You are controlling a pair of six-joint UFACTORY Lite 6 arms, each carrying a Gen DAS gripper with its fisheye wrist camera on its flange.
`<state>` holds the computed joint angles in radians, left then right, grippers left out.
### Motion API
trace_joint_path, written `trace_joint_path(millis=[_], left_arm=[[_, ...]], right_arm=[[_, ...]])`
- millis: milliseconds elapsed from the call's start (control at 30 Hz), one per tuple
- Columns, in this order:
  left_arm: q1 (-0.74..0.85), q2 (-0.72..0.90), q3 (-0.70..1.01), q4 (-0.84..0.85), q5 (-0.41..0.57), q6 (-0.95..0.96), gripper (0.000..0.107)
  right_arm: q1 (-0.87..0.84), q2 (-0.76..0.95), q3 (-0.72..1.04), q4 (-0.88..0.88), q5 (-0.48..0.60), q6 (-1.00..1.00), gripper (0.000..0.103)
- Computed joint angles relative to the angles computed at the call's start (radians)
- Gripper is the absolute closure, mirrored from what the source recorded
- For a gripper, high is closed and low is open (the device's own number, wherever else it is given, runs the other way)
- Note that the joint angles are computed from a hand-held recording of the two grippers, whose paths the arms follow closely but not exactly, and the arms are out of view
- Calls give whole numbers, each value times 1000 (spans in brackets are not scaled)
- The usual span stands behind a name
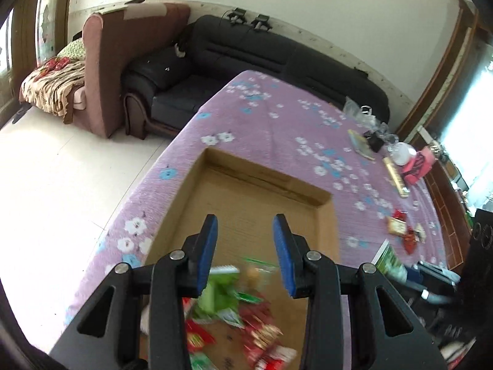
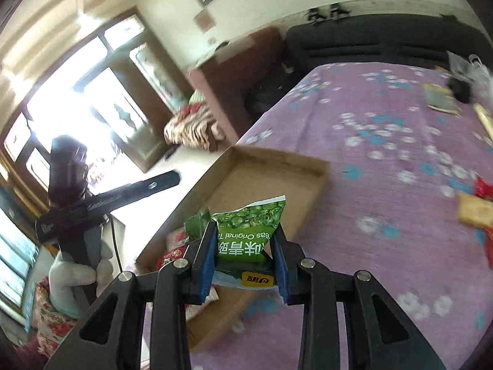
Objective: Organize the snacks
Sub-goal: 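Carry the green pea packet over the box and open the right gripper, then grasp the red Jacks bag from the table with the right gripper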
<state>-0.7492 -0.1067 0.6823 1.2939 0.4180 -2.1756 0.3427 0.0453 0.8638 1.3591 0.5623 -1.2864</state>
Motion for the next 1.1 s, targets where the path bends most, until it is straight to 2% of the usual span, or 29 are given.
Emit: trace_joint_path(millis=[67, 133, 233, 333, 400, 467, 567, 700, 767, 833, 867, 1000, 1100], left_arm=[[74, 47, -7, 95, -78, -64, 68], [101, 75, -5, 140, -100, -95, 68], [115, 64, -39, 292, -127, -250, 67], [85, 22, -73, 311, -98, -282, 51], [41, -21, -98, 288, -49, -287, 31], [6, -78, -129, 279, -20, -314, 23], [-64, -145, -163, 252, 31, -350, 20], [-249, -193, -179, 189, 171, -410, 19], [-342, -169, -134, 133, 248, -396, 19], [-459, -101, -41, 52, 370, -345, 19], [-485, -72, -7, 41, 393, -338, 19], [-556, 96, 183, -14, 429, -263, 19], [-563, 224, 308, -21, 391, -221, 18]], right_arm=[[77, 90, 56, 7, -65, 18, 71], [124, 179, 111, 15, -111, 31, 71], [171, 278, 175, 1, -159, 63, 71], [209, 343, 219, -38, -189, 109, 71], [231, 368, 233, -65, -219, 127, 70], [245, 371, 233, -76, -234, 132, 68], [264, 324, 195, -51, -264, 97, 68], [245, 196, 95, 8, -250, 41, 68], [211, 118, 29, 43, -230, 7, 67], [160, 7, -67, 68, -209, -22, 64], [129, -32, -100, 69, -193, -29, 63], [-101, -226, -276, 14, -77, -54, 62], [-373, -278, -335, -62, 44, -115, 62]])
